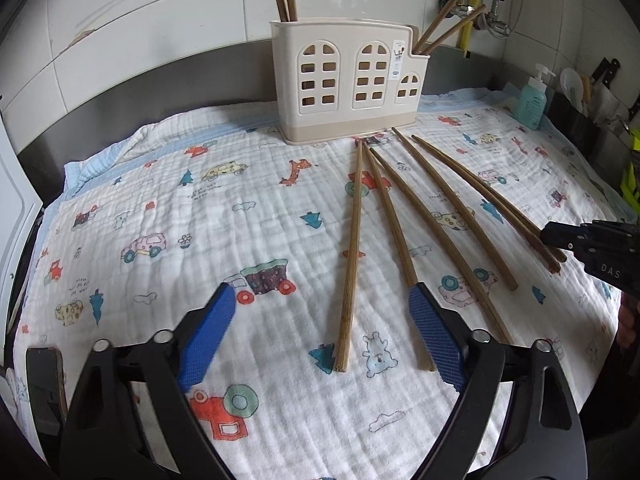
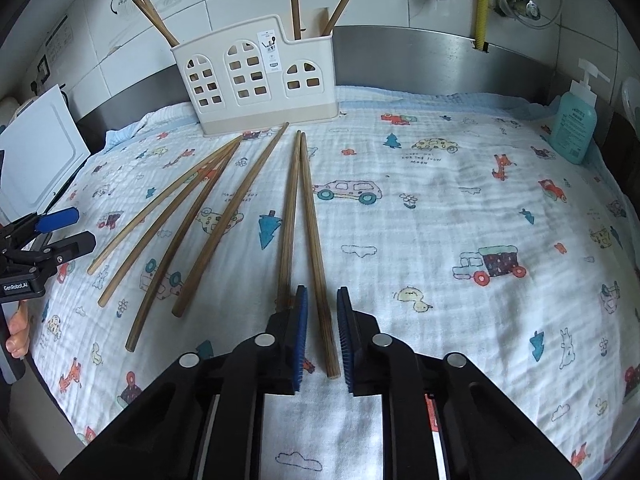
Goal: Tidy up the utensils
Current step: 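Lower both tools to the chopsticks on the cloth and close each on one, then lift both held chopsticks and carry them upright above the cream holder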
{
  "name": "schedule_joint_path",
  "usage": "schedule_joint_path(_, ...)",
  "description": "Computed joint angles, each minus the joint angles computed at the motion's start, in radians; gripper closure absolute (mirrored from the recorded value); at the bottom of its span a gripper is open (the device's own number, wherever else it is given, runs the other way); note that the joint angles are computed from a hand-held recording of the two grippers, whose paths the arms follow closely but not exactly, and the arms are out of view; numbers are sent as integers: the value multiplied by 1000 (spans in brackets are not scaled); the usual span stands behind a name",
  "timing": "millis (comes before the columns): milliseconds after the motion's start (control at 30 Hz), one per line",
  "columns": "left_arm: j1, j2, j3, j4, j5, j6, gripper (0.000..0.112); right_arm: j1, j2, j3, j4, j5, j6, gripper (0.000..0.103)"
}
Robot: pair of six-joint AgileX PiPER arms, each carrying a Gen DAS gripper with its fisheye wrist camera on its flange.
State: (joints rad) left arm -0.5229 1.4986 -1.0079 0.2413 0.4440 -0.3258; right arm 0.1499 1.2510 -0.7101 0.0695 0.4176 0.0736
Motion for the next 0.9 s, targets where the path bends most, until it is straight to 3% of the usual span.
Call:
schedule_joint_path(300,18,55,-30,-174,2,213,82,9,18,-6,-28,-5,24,93)
schedule_joint_path(433,23,83,-55,-242,17,307,95,10,22,-9,-33,-6,26,93)
schedule_joint_path(767,51,146,-114,-329,57,403,100,11,24,-6,-37,-13,28,93)
schedule_joint_path(900,43,152,-122,-296,59,371,105,14,27,-7,-55,-17,45,93)
